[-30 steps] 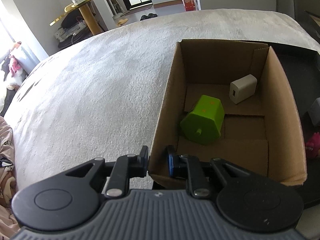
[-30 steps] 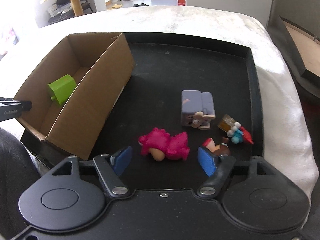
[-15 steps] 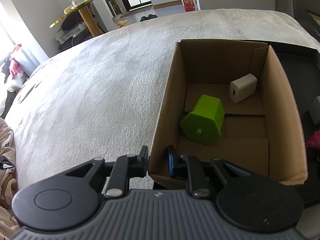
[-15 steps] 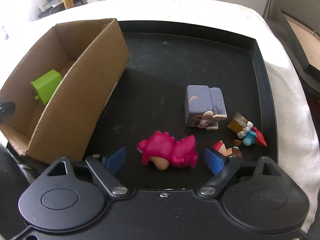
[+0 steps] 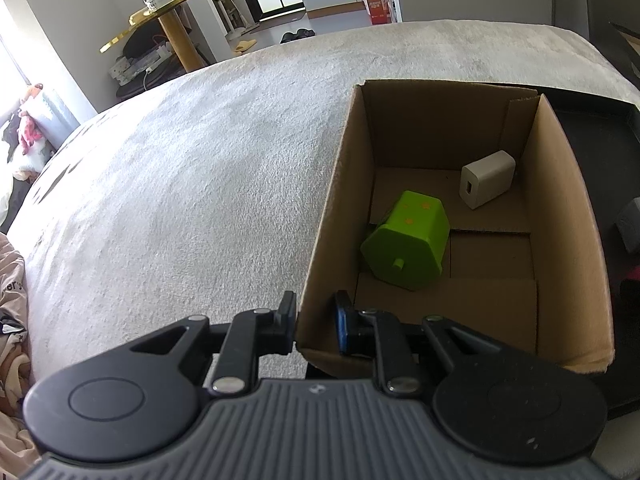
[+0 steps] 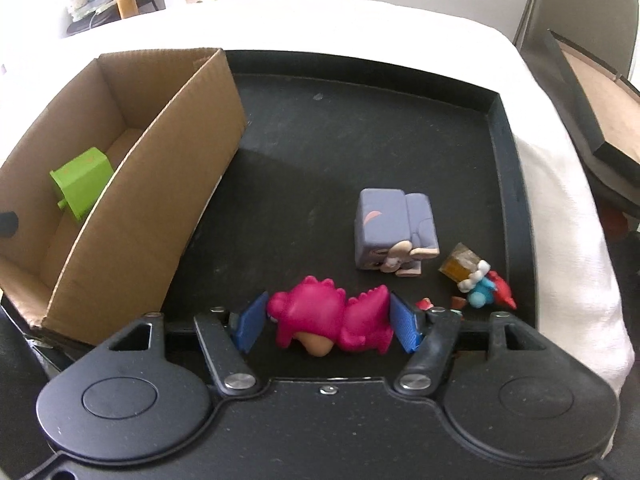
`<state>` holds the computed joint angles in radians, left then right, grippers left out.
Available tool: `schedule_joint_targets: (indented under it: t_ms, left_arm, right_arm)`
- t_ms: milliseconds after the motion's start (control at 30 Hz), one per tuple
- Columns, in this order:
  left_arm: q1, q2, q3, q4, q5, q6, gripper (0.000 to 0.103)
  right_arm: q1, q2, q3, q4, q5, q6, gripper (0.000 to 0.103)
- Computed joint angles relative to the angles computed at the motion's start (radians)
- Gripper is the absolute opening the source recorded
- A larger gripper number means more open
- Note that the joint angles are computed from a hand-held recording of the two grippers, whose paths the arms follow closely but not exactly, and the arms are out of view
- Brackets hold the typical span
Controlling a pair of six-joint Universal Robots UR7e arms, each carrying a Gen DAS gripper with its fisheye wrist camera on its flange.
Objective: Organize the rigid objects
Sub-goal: 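Close the right tool on the pink dinosaur figure, then lift the pink dinosaur with the right tool and carry it over the box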
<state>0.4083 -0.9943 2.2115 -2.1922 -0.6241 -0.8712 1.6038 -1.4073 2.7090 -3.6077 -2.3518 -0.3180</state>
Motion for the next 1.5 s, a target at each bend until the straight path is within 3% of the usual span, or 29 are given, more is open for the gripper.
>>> schedule_joint_targets:
  t_ms: [567, 1500]
  left_arm:
    - [0.007, -0.024, 0.021, -0.062, -0.021, 0.021, 0.017]
    - [0.041, -0.073, 0.062, -0.210, -0.084, 0.051, 0.014]
  right_arm:
    - [0.145, -0.078, -0.052, 0.123, -0.069, 0.054, 0.064]
    - [0.313, 0.045, -0.233, 0.209, -0.094, -0.008, 0.064]
